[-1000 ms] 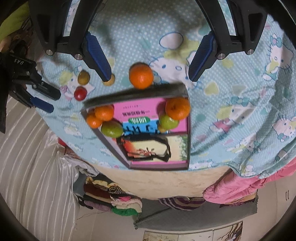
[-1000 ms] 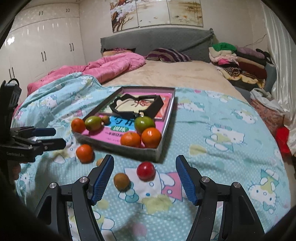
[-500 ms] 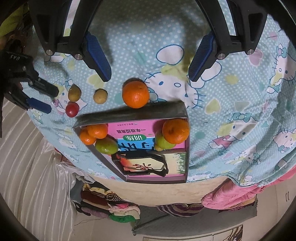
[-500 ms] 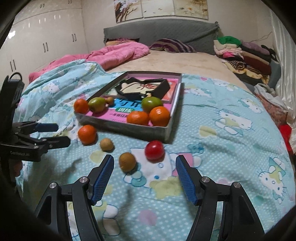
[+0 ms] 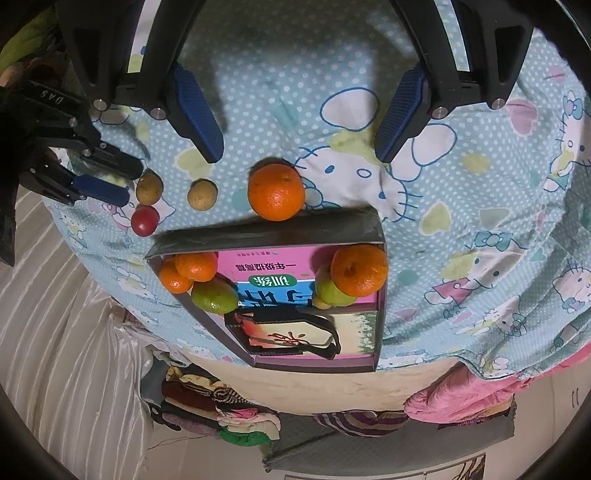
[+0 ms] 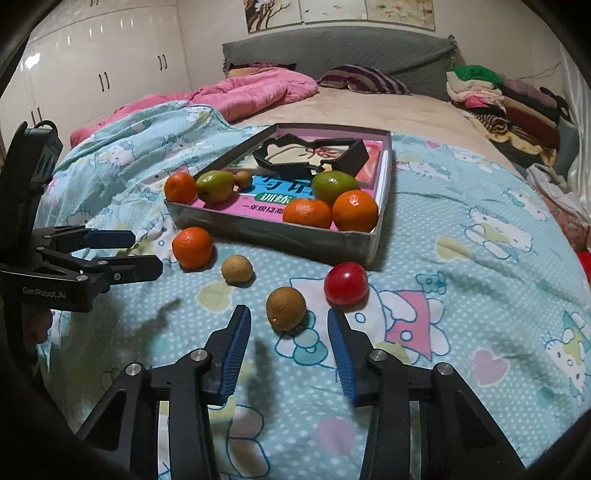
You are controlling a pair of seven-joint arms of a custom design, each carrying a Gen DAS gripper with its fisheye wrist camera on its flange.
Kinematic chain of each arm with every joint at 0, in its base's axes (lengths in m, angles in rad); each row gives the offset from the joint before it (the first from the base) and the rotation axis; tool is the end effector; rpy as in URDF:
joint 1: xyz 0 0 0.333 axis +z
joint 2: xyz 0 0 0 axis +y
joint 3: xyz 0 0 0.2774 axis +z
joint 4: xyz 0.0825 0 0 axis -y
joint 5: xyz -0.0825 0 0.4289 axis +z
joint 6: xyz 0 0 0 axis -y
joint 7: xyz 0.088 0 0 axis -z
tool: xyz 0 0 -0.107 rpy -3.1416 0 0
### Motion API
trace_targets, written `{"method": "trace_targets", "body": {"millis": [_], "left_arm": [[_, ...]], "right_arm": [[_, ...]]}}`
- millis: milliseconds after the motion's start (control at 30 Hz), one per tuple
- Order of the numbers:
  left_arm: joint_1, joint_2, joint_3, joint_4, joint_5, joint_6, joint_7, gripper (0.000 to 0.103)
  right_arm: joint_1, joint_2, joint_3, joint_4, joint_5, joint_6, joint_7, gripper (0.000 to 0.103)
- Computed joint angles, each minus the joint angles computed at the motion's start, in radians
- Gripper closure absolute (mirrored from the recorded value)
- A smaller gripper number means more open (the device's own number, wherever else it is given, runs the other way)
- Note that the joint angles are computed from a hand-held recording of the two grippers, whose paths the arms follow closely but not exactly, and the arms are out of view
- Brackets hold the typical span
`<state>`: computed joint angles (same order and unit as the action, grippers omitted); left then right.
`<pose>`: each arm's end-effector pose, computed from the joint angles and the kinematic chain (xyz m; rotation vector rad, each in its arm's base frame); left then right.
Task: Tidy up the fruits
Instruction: 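Withdraw both open tools from the tray back over the remaining fruits, then grasp the brown kiwi with the right tool while the left tool grasps a mandarin orange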
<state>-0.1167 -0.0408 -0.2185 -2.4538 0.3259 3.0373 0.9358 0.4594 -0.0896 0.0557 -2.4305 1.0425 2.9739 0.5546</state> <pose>0.5107 -0.2035 0.3097 -1.9094 1.9408 -0.7668 0.4933 0.2107 0.3188 -2.1278 1.1903 -0.3027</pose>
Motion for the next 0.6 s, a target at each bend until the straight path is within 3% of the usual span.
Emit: {"method": "trace_targets", "body": {"millis": [433, 600], "left_arm": [[-0.042, 0.063, 0.031, 0.049, -0.074, 0.011, 0.055, 0.034], [-0.067, 0.103, 0.051, 0.087, -0.097, 0.013, 0.084, 0.049]], "right_arm": [[-0.047, 0.085, 0.048, 0.055, -0.064, 0.007, 0.055, 0.075], [-0.066, 0.085, 0.058, 0.062, -0.034, -0.014, 0.034, 0.078]]}}
